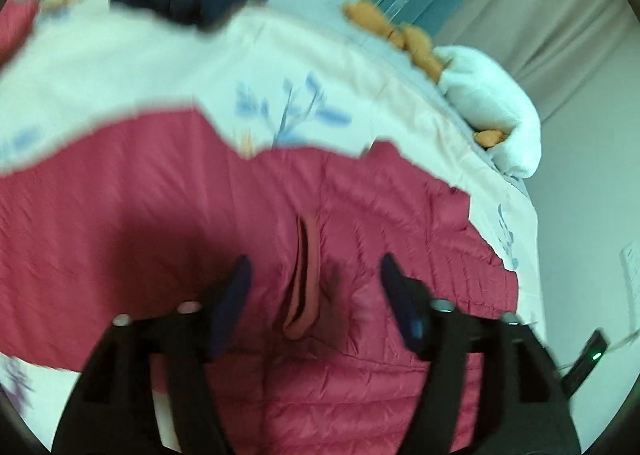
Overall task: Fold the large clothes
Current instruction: 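Lower the sleeve onto the jacket body and open the right gripper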
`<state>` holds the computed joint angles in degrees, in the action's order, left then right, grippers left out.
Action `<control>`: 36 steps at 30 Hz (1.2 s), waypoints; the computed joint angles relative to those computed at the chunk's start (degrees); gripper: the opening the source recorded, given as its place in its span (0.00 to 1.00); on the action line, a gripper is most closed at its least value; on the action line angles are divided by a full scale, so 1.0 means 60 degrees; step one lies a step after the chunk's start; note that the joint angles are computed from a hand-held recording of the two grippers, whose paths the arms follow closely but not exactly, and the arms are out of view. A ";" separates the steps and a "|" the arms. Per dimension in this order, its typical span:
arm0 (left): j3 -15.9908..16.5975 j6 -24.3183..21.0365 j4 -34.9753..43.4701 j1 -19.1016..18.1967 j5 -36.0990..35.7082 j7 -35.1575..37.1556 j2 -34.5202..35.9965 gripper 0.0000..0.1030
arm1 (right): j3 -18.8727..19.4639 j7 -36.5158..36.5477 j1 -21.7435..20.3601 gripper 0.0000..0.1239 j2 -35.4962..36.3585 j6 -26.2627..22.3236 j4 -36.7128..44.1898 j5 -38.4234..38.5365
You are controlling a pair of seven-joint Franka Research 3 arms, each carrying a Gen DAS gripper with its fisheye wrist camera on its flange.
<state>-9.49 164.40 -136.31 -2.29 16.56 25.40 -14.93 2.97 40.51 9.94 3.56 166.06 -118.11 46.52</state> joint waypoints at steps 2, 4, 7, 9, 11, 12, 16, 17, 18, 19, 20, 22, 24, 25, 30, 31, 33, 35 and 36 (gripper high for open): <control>-0.0151 -0.0368 0.0304 -0.0025 0.0357 0.0288 0.0012 0.67 | 0.0023 0.0010 0.0026 0.46 -0.0013 -0.0118 0.0078 -0.0021; -0.0383 -0.0818 0.0673 -0.0035 0.0795 0.0365 0.0250 0.67 | 0.0039 0.0135 0.0087 0.46 0.0002 -0.0064 0.0059 -0.0227; -0.0579 -0.1351 0.1222 -0.0244 0.1375 0.0528 0.0836 0.67 | 0.0045 0.0517 0.0192 0.46 0.0129 0.0068 -0.0035 -0.0779; -0.0655 -0.1682 0.1592 -0.0411 0.1737 0.0479 0.1303 0.66 | 0.0028 0.0884 0.0247 0.46 0.0248 0.0089 -0.0118 -0.1284; -0.0667 -0.2236 0.1917 -0.0594 0.2089 0.0502 0.1696 0.66 | -0.0089 0.1687 0.0329 0.46 0.0427 0.0047 -0.0169 -0.2197; -0.0622 -0.2430 0.1996 -0.0693 0.2128 0.0554 0.1836 0.66 | -0.0083 0.1828 0.0303 0.46 0.0530 0.0014 -0.0149 -0.2353; -0.0452 -0.2995 0.2312 -0.1021 0.2088 0.0889 0.2391 0.67 | -0.0057 0.2304 0.0217 0.48 0.0732 -0.0181 -0.0043 -0.2854; -0.0408 -0.3018 0.2314 -0.1062 0.2126 0.0855 0.2391 0.67 | -0.0069 0.2457 0.0223 0.47 0.0705 -0.0192 -0.0055 -0.3018; -0.0377 -0.3031 0.2328 -0.1098 0.2089 0.0824 0.2378 0.67 | -0.0107 0.2689 0.0254 0.47 0.0646 -0.0184 -0.0091 -0.3259; -0.0342 -0.2988 0.2271 -0.1115 0.2001 0.0775 0.2280 0.67 | -0.0071 0.2700 0.0244 0.47 0.0511 -0.0126 -0.0195 -0.3298; -0.0327 -0.2931 0.2190 -0.1129 0.2018 0.0631 0.2148 0.67 | 0.0111 0.2155 0.0141 0.47 0.0324 -0.0009 -0.0342 -0.2808; -0.0367 -0.2868 0.2110 -0.1164 0.2249 0.0350 0.1971 0.66 | 0.0349 0.0976 0.0070 0.47 0.0019 0.0137 -0.0558 -0.1721; -0.0446 -0.2838 0.2120 -0.1220 0.2542 0.0300 0.1927 0.67 | 0.0373 0.0252 0.0168 0.47 -0.0161 0.0021 -0.0678 -0.1019; -0.0490 -0.2917 0.2189 -0.1270 0.2605 0.0373 0.1991 0.67 | 0.0324 0.0277 0.0241 0.47 -0.0149 -0.0121 -0.0686 -0.1059; -0.0510 -0.3465 0.2604 -0.1508 0.2743 0.0389 0.2544 0.68 | 0.0150 0.1398 0.0450 0.49 0.0296 -0.0116 -0.0628 -0.2275; -0.0487 -0.3454 0.2575 -0.1528 0.2753 0.0310 0.2540 0.68 | 0.0142 0.1475 0.0426 0.49 0.0336 -0.0226 -0.0563 -0.2287; -0.0466 -0.3469 0.2576 -0.1566 0.2829 0.0263 0.2549 0.68 | 0.0158 0.1502 0.0389 0.49 0.0372 -0.0337 -0.0503 -0.2272; -0.0452 -0.3516 0.2605 -0.1592 0.2840 0.0239 0.2548 0.68 | 0.0163 0.1606 0.0378 0.49 0.0357 -0.0398 -0.0493 -0.2273; -0.0445 -0.3514 0.2587 -0.1597 0.2825 0.0199 0.2518 0.68 | 0.0157 0.1673 0.0372 0.49 0.0339 -0.0414 -0.0493 -0.2272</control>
<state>-12.16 143.31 -120.79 -11.87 33.51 26.60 0.18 3.91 50.54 12.17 5.59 163.58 -121.07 32.89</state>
